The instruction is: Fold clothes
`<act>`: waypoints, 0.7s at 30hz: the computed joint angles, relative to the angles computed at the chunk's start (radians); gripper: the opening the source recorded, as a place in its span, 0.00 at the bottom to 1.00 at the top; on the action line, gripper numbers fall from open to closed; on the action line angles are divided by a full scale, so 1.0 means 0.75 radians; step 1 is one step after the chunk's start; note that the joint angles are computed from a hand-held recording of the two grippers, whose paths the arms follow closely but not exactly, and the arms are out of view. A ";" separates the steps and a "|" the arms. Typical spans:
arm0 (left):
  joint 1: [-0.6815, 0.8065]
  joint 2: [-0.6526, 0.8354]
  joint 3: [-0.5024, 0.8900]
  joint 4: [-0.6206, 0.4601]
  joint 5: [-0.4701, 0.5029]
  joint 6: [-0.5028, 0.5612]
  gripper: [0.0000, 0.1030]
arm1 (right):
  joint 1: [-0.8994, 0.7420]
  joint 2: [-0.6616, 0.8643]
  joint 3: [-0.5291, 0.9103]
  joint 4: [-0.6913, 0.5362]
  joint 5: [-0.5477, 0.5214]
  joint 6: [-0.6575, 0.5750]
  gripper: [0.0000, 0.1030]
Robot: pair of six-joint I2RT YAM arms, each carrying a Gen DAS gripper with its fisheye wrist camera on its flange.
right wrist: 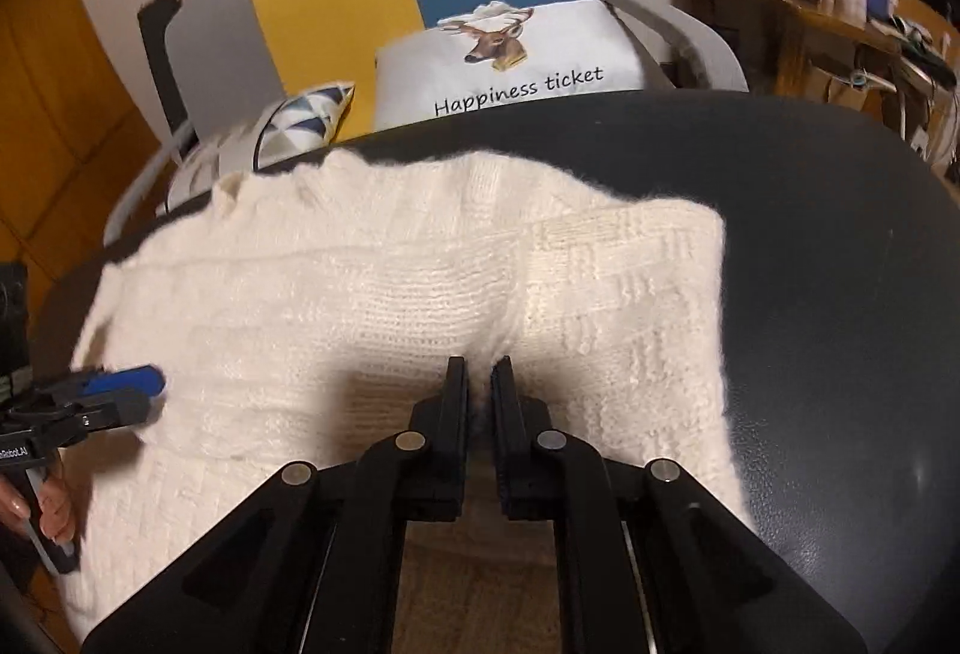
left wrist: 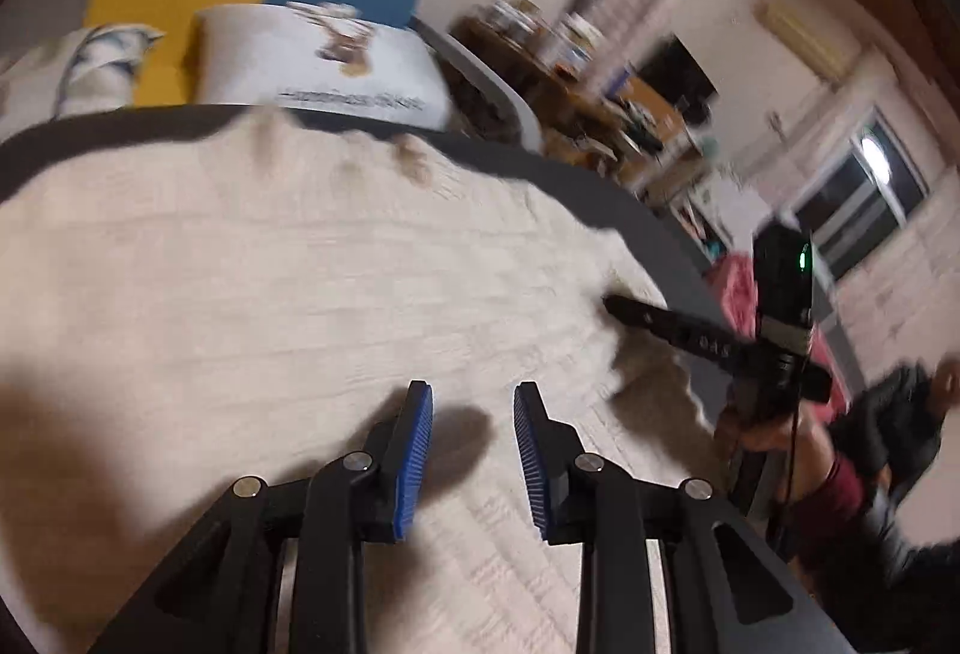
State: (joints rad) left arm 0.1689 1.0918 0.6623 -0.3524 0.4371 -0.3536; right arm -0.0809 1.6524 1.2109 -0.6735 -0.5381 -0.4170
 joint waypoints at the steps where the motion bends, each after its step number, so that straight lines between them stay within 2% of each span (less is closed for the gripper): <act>1: 0.046 -0.048 -0.024 -0.014 0.015 -0.014 0.27 | -0.001 -0.001 0.001 0.003 0.002 0.009 0.07; 4: 0.286 -0.247 -0.092 -0.127 0.156 -0.015 0.28 | 0.007 0.001 0.029 -0.032 0.025 0.015 0.11; 6: 0.519 -0.375 -0.124 -0.260 0.332 0.043 0.30 | 0.002 -0.019 0.056 -0.055 0.063 0.078 0.23; 7: 0.633 -0.415 -0.139 -0.331 0.432 0.096 0.31 | 0.007 -0.062 0.038 -0.018 0.107 0.116 0.24; 8: 0.742 -0.455 -0.154 -0.420 0.528 0.160 0.31 | 0.013 -0.131 -0.001 0.028 0.127 0.143 0.25; 10: 0.989 -0.458 -0.175 -0.632 0.722 0.335 0.31 | 0.037 -0.217 -0.030 0.000 -0.007 0.125 0.30; 12: 1.247 -0.388 -0.188 -0.856 0.871 0.576 0.32 | 0.092 -0.257 -0.054 -0.037 -0.110 0.093 0.56; 15: 1.533 -0.209 -0.186 -1.085 0.944 0.882 0.33 | 0.266 -0.284 -0.137 0.030 -0.003 0.126 0.59; 17: 1.620 -0.095 -0.184 -1.106 0.967 0.925 0.35 | 0.337 -0.221 -0.191 0.102 0.073 0.202 0.59; 19: 1.655 -0.007 -0.181 -1.075 1.009 0.902 0.35 | 0.338 -0.229 -0.318 0.278 0.060 0.255 0.64; 21: 1.636 0.002 -0.187 -1.005 1.005 0.816 0.35 | 0.313 -0.230 -0.320 0.266 -0.019 0.238 0.81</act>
